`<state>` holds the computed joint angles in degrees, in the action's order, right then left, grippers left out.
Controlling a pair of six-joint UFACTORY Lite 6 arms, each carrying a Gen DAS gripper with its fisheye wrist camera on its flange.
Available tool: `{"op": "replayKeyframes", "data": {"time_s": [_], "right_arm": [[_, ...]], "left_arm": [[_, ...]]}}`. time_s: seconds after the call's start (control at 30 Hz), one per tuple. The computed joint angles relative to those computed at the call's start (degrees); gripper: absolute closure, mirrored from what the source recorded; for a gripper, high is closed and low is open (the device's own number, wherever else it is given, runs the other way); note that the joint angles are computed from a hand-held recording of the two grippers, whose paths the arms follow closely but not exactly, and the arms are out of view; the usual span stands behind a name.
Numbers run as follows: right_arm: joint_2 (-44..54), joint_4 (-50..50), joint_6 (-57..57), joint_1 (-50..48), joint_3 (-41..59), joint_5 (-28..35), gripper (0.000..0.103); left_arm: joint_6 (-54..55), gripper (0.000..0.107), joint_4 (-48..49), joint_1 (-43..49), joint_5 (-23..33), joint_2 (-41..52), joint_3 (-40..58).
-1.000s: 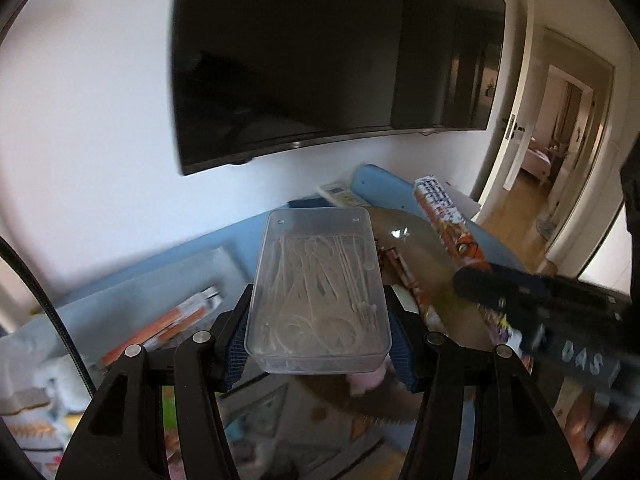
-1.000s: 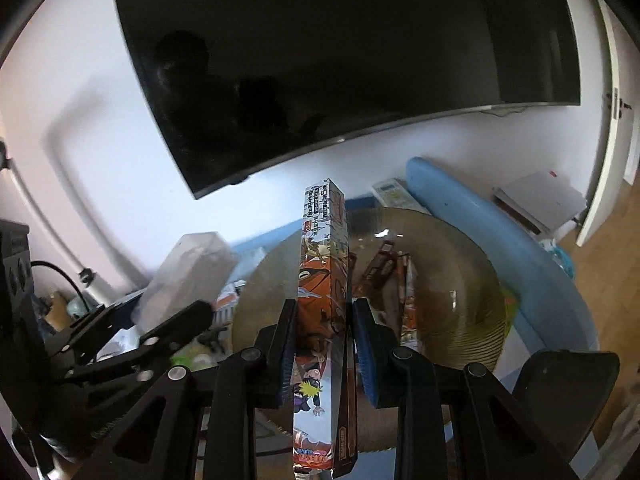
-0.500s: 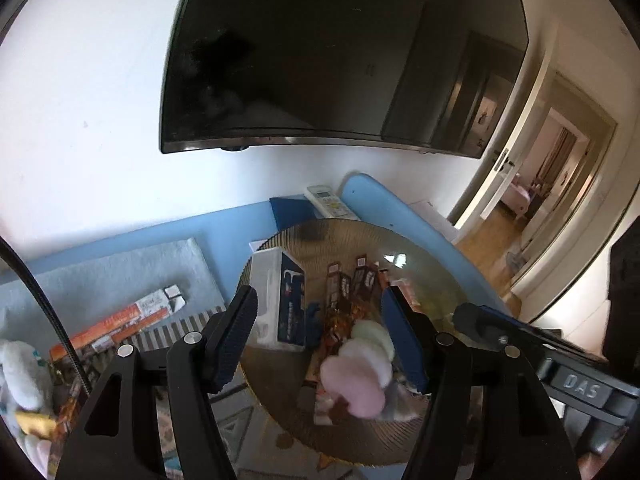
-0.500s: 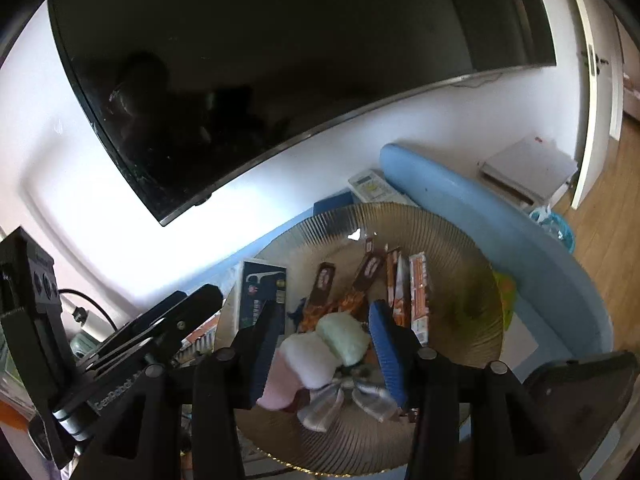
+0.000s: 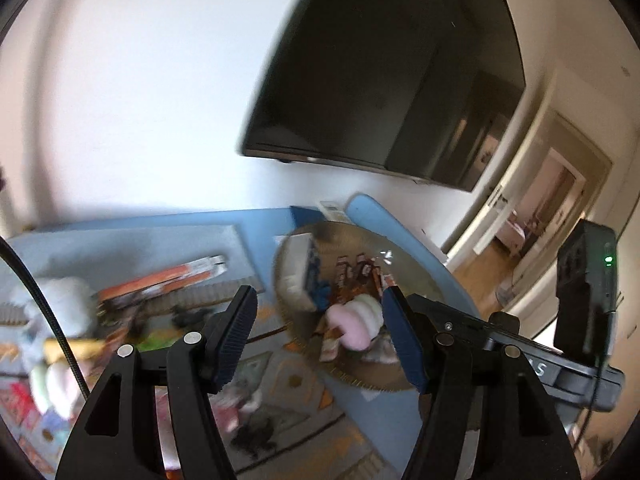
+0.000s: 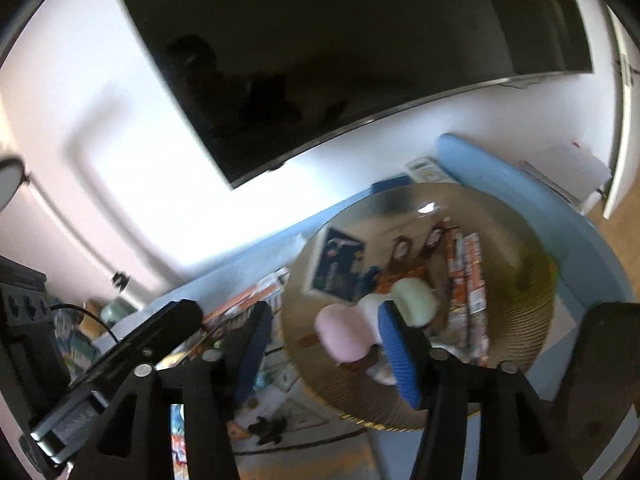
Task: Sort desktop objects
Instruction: 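Return both tools to the rug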
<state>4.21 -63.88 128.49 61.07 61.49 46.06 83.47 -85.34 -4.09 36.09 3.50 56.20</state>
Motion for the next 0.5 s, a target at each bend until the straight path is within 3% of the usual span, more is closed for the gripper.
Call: {"op": "replayKeyframes", "data": {"time_s": [0.23, 0.37, 0.5], "right_arm": [[5.3, -5.2, 5.6, 4.2, 2.8, -3.7, 0.046], [10.2, -13.9, 14.8, 8.5, 1.9, -6.8, 0.046], [15.6, -22.4, 24.7, 9.0, 2.6, -13.3, 0.046]], "left_arm": [[2.4, 0.044, 6.4, 22.9, 7.5, -7.7, -7.7], [5.1, 0.044, 11.8, 37.9, 12.3, -5.5, -9.2], [10.8, 0.044, 13.6, 45.1, 12.9, -1.7, -12.8]]}}
